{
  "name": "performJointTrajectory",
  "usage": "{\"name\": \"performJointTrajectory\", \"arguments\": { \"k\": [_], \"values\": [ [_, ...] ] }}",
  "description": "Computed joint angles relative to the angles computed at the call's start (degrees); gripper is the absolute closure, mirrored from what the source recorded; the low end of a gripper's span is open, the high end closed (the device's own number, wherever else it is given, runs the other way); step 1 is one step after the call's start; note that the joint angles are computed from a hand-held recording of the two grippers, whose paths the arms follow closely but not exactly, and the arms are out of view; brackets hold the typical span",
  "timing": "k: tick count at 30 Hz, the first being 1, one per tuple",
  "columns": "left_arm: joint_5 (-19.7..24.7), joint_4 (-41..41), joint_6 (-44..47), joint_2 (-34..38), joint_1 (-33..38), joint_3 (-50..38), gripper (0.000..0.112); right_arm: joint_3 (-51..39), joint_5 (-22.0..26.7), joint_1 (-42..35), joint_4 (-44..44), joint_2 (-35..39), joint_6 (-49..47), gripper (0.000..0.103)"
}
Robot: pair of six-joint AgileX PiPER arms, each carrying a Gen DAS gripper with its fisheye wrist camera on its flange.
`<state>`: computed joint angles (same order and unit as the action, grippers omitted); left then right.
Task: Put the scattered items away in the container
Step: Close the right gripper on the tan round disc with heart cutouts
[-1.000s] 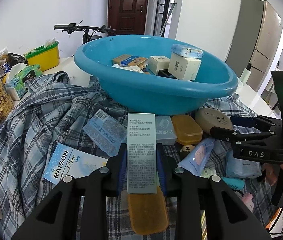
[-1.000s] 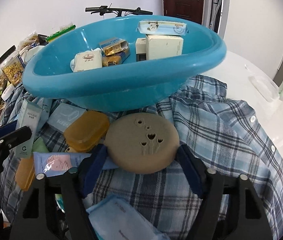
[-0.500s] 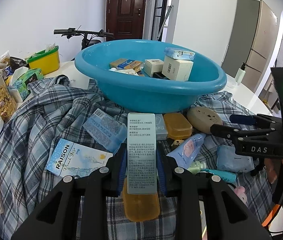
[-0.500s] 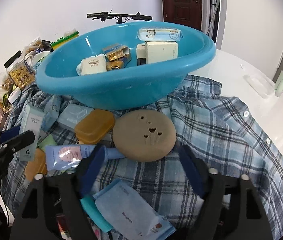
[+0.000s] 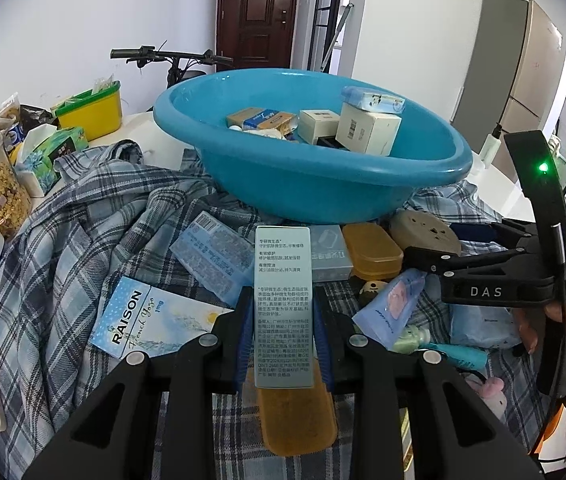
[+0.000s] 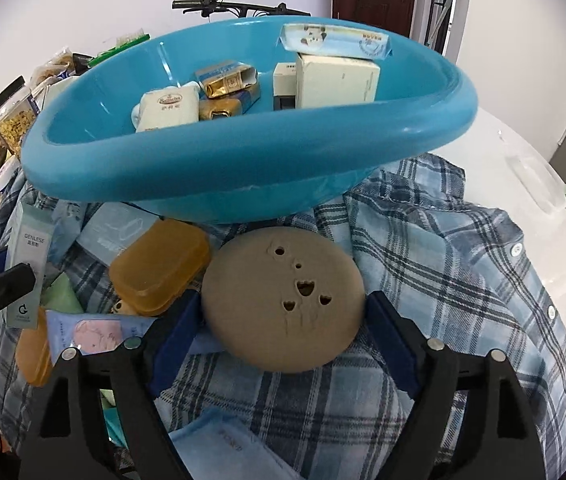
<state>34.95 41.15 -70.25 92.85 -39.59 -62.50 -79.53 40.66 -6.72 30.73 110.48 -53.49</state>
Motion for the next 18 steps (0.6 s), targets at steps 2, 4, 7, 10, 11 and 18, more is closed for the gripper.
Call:
{"name": "performJointTrajectory", "arguments": {
  "k": [2, 4, 7, 10, 11, 18],
  "values": [
    [-0.3, -0.4, 0.4, 0.3, 0.3, -0.1, 0.083, -0.8, 0.6, -0.1, 0.0, 0.7, 0.3, 0.021],
    [-0.5, -0.7, 0.7, 0.6, 0.3, -0.2, 0.083, -0.9, 0.8, -0.2, 0.5, 0.9, 0.0, 0.021],
    [-0.5, -0.8, 0.9, 0.8, 0.3, -0.3, 0.083, 0.0, 0.1, -0.4, 1.3, 0.3, -1.1, 0.022],
    [-0.4, -0.8, 0.9, 0.8, 0.3, -0.4, 0.083, 0.9, 0.1, -0.6, 2.3, -0.6, -2.1, 0.023],
    [-0.4, -0.8, 1.0, 0.8, 0.3, -0.4, 0.083, 1.1, 0.3, -0.8, 2.7, -0.8, -2.5, 0.023],
    [0.7, 0.1, 0.0, 0.0, -1.3, -0.5, 0.083, 4.4, 1.2, -2.7, 5.9, -4.1, -5.6, 0.023]
  ]
}}
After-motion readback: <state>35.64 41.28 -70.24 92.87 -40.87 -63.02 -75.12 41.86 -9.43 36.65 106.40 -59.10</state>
